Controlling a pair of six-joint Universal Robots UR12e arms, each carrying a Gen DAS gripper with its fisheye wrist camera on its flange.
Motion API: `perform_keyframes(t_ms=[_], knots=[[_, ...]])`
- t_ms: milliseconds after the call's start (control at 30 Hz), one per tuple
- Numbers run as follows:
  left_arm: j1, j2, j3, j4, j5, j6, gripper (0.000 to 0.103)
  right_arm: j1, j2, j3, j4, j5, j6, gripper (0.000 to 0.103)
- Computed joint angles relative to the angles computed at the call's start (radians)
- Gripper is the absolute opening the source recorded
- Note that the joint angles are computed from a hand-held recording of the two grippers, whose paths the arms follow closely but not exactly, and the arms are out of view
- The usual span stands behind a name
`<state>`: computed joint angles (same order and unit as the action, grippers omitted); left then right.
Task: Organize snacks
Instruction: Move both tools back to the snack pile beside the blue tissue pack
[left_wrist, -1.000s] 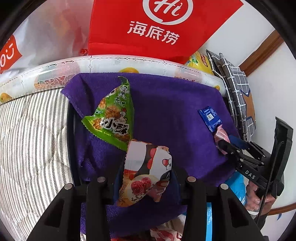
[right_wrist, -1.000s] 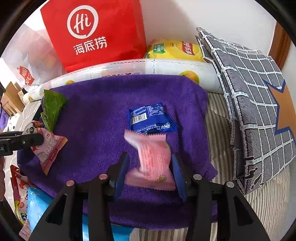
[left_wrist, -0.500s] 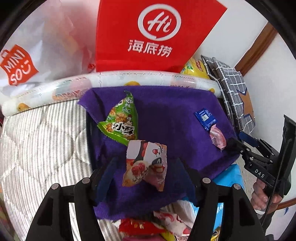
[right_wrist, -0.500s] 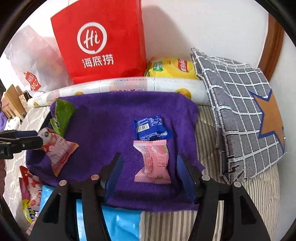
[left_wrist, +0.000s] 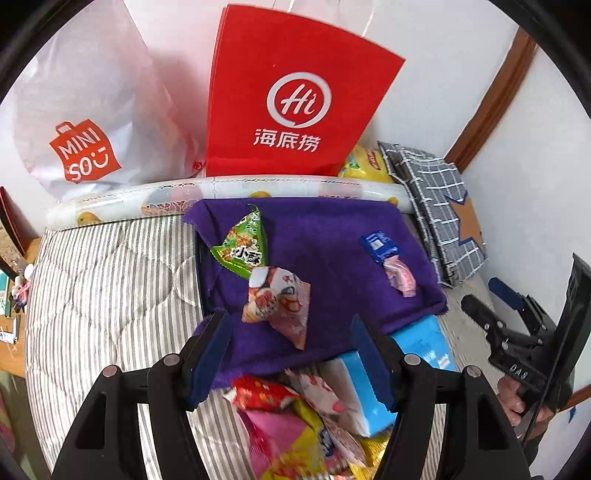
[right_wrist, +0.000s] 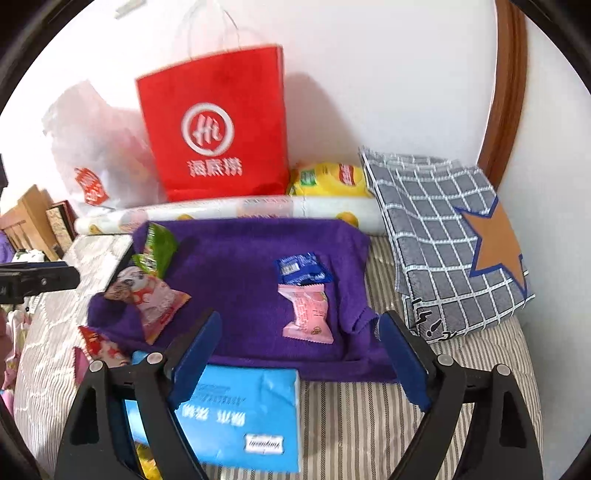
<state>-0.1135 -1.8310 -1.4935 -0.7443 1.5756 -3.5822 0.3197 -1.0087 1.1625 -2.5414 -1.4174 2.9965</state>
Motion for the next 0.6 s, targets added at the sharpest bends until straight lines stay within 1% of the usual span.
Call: perform_keyframes(t_ms=[100,200,267,333,433,500,600], knots=[[-0.011,0.017,-0.015,-0.001,0.014,-0.009,0.066,0.003,-0.028,0.045,-0.023,0.002,-0.026,0.087],[-0.019,0.032,-0.032,0.004,0.015,-0.017,0.066,0.003,-0.054,0.087,-0.023,0.021,-0.046,0.087],[-0.023,0.044,-0.046,0.007,0.013,-0.021,0.066,-0.001,-0.069,0.114,-0.019,0.044,-0.035,0.087],[-0.028,0.055,-0.060,0.012,0.012,-0.023,0.066,-0.005,-0.085,0.139,0.003,0.073,-0.027,0.087],[-0.035,0.072,-0.080,0.020,0.015,-0.019,0.066,-0.004,-0.106,0.174,0.027,0.078,-0.031,0.087],[-0.040,0.084,-0.095,0.024,0.016,-0.015,0.066,-0.008,-0.119,0.200,0.040,0.116,-0.044,0.087],[-0.045,0.102,-0.120,0.031,0.021,-0.019,0.066,-0.009,-0.133,0.233,0.048,0.145,-0.057,0.079]])
